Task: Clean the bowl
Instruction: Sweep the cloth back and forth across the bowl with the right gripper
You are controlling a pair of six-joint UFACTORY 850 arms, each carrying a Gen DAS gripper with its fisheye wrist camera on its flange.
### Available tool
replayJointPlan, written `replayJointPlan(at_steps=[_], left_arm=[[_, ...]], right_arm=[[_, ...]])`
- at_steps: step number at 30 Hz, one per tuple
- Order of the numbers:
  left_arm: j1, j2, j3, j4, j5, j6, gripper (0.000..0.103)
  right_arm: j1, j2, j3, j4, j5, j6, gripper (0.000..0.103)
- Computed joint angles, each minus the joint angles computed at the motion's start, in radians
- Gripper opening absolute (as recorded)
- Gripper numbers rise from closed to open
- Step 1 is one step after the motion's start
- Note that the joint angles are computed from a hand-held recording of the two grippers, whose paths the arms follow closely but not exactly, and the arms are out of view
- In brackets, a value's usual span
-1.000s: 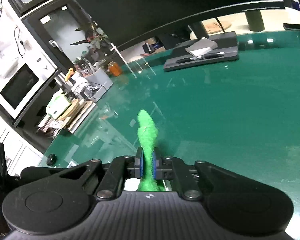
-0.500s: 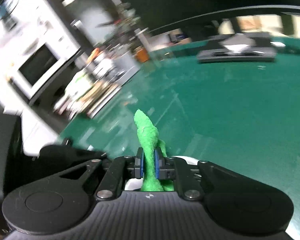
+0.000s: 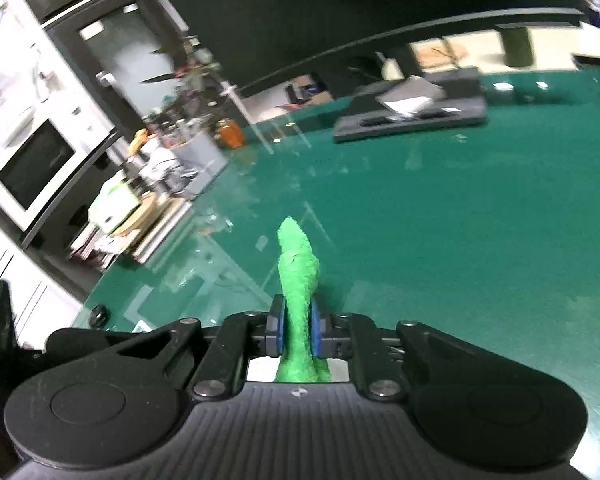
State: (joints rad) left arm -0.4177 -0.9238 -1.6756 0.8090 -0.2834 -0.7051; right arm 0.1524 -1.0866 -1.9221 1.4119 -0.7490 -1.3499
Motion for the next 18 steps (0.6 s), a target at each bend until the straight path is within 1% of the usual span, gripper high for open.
replayJointPlan(at_steps=[2, 3, 4, 5, 6, 8, 9, 11, 13, 15, 17, 18], left_arm=[[0.000, 0.001, 0.001, 0.003, 0.000, -0.004, 0.028], [0.000, 0.001, 0.003, 0.007, 0.002, -0.012, 0.028], [0.001, 0.003, 0.006, 0.005, 0.005, -0.018, 0.028], [0.003, 0.005, 0.010, 0.001, 0.009, -0.024, 0.028], [0.003, 0.006, 0.012, 0.002, 0.010, -0.034, 0.028], [0.005, 0.008, 0.015, 0.007, 0.010, -0.053, 0.028], [0.005, 0.009, 0.018, 0.008, 0.009, -0.061, 0.028], [0.002, 0.015, 0.027, 0.034, 0.005, -0.083, 0.028], [0.001, 0.020, 0.031, -0.023, 0.002, -0.023, 0.028], [0.005, 0.023, 0.028, -0.124, 0.003, 0.084, 0.028], [0.015, 0.032, 0.035, -0.268, 0.028, 0.235, 0.029], [0.022, 0.039, 0.041, -0.306, 0.051, 0.267, 0.030]], right_arm=[[0.008, -0.015, -0.029, -0.036, -0.049, 0.011, 0.014], [0.014, -0.016, -0.030, -0.043, -0.057, -0.004, 0.012], [0.016, -0.013, -0.026, -0.041, -0.054, -0.018, 0.012], [0.018, -0.011, -0.022, -0.039, -0.051, -0.032, 0.008], [0.017, -0.011, -0.022, -0.036, -0.047, -0.036, 0.007], [0.010, -0.010, -0.019, -0.022, -0.032, -0.024, 0.005], [0.005, -0.006, -0.012, -0.006, -0.009, -0.026, 0.005], [-0.003, -0.007, -0.014, 0.000, -0.010, -0.005, 0.005], [-0.003, -0.003, -0.007, 0.005, 0.000, -0.007, 0.005], [-0.002, 0.003, 0.002, 0.011, 0.015, -0.011, 0.009], [-0.005, 0.005, 0.010, 0.020, 0.016, -0.008, 0.010], [-0.009, 0.006, 0.016, 0.033, 0.008, -0.009, 0.010]])
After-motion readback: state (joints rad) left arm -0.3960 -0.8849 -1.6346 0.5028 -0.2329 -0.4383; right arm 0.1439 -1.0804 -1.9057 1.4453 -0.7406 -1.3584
